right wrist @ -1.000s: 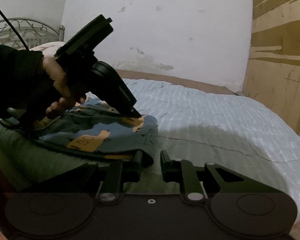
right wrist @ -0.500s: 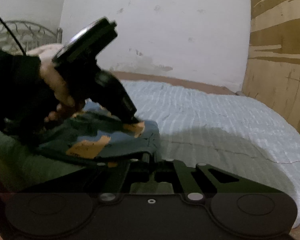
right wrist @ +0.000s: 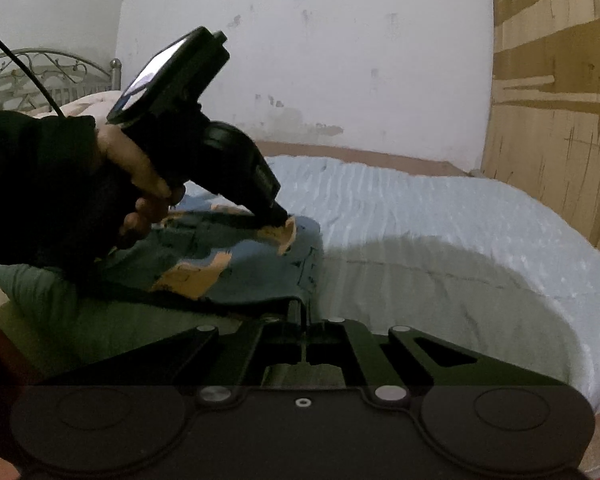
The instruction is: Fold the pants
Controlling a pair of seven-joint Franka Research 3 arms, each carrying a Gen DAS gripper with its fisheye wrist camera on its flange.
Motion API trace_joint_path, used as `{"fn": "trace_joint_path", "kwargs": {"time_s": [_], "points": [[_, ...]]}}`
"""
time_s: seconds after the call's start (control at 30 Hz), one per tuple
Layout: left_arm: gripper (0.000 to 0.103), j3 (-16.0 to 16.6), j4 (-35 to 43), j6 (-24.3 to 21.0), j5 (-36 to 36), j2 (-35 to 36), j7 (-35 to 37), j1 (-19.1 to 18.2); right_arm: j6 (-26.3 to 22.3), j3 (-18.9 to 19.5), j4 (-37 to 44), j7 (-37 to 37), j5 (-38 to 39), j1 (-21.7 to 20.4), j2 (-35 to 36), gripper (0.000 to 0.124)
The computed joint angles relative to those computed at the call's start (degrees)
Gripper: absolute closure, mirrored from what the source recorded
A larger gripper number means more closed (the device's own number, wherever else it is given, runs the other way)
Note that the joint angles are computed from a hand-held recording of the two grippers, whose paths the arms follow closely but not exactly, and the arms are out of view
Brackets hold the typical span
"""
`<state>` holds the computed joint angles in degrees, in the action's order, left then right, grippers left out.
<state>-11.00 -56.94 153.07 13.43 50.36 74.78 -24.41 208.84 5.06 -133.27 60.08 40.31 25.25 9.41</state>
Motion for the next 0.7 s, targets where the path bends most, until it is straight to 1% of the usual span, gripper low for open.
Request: {"fn": "trace_joint_path", "kwargs": {"time_s": [0.03, 0.07, 0.1, 0.13, 0.17, 0.2, 0.23, 0.27, 0.3, 0.33, 0.37, 0.4, 0.47, 0.53, 0.57, 0.6, 0.63, 0.67, 0.7], "points": [[0.097, -0.4, -0.5, 0.2, -0.3, -0.2, 0.2, 0.3, -0.8, -0.3, 0.5, -0.8, 0.9, 0.2, 0.2, 0.124], [0.092, -1.2, -1.3, 0.5, -0.9, -0.8, 0.8, 0.9, -1.3, -0.2, 0.4, -0.2, 0.6, 0.0, 0.1, 0.124], [0.087, -1.1, -2.1, 0.7, -1.1, -1.5, 0.5, 1.0, -1.6, 0.2, -0.2, 1.8, -1.2, -0.9, -0.4, 0.124], [0.069, -0.7, -3.5, 1.1, -0.9, -2.5, -0.2, 0.9, -2.0, 0.7, -1.0, 4.6, -4.3, -2.3, -1.0, 0.123], [0.045, 0.0, -4.9, 1.5, -0.5, -3.6, -1.2, 0.7, -1.8, 0.8, -1.8, 6.5, -6.0, -2.9, -1.6, 0.119], [0.039, 1.3, -7.1, 2.4, 0.4, -5.3, -3.3, 0.2, -1.4, 1.0, -2.6, 9.0, -7.8, -3.7, -2.1, 0.114], [0.035, 2.8, -9.2, 3.3, 1.6, -6.9, -5.7, -0.5, -1.1, 1.0, -3.2, 11.1, -9.0, -4.3, -2.6, 0.101], [0.034, 4.4, -11.9, 4.2, 3.3, -8.9, -8.3, -1.3, -0.9, 0.8, -3.3, 11.8, -8.5, -4.2, -2.8, 0.089], [0.032, 5.3, -13.8, 4.4, 4.8, -10.4, -10.3, -1.7, -0.4, 0.7, -3.3, 12.9, -8.5, -4.3, -2.9, 0.083], [0.024, 6.1, -15.8, 4.5, 6.3, -12.0, -12.3, -2.0, 0.2, 0.6, -3.3, 14.6, -9.2, -4.7, -2.9, 0.073], [0.016, 7.9, -18.6, 4.7, 8.6, -14.1, -15.6, -2.9, 0.5, 0.5, -2.8, 15.5, -9.3, -4.9, -2.7, 0.063], [0.014, 9.4, -21.3, 5.1, 11.0, -16.1, -18.8, -3.8, 0.4, 0.3, -2.0, 15.8, -9.4, -4.9, -2.3, 0.059], [0.012, 12.6, -27.1, 6.3, 17.0, -20.2, -25.1, -5.8, -1.0, -0.6, 1.6, 13.2, -7.8, -4.2, -0.7, 0.04], [0.009, 16.3, -31.3, 5.7, 24.0, -23.5, -32.6, -8.4, -3.8, -1.9, 6.6, 9.1, -5.8, -3.1, 1.9, 0.031], [0.008, 17.8, -33.0, 4.4, 27.2, -24.9, -36.3, -9.6, -4.6, -2.2, 8.9, 8.5, -6.1, -3.0, 3.3, 0.029], [0.007, 18.5, -34.4, 3.0, 29.3, -26.1, -39.3, -10.2, -6.2, -2.7, 11.6, 7.9, -6.2, -2.9, 4.8, 0.027], [0.006, 18.5, -35.8, 2.0, 30.4, -27.3, -41.2, -10.2, -8.1, -3.7, 14.5, 6.8, -5.7, -2.2, 6.4, 0.025], [0.006, 18.3, -37.1, 0.9, 31.2, -28.2, -42.6, -9.9, -10.0, -5.5, 17.4, 5.5, -4.5, -0.5, 8.1, 0.025], [0.006, 18.1, -38.1, 0.3, 32.3, -28.7, -43.8, -9.6, -12.3, -8.7, 20.3, 4.1, -2.6, 2.3, 9.8, 0.025]]}}
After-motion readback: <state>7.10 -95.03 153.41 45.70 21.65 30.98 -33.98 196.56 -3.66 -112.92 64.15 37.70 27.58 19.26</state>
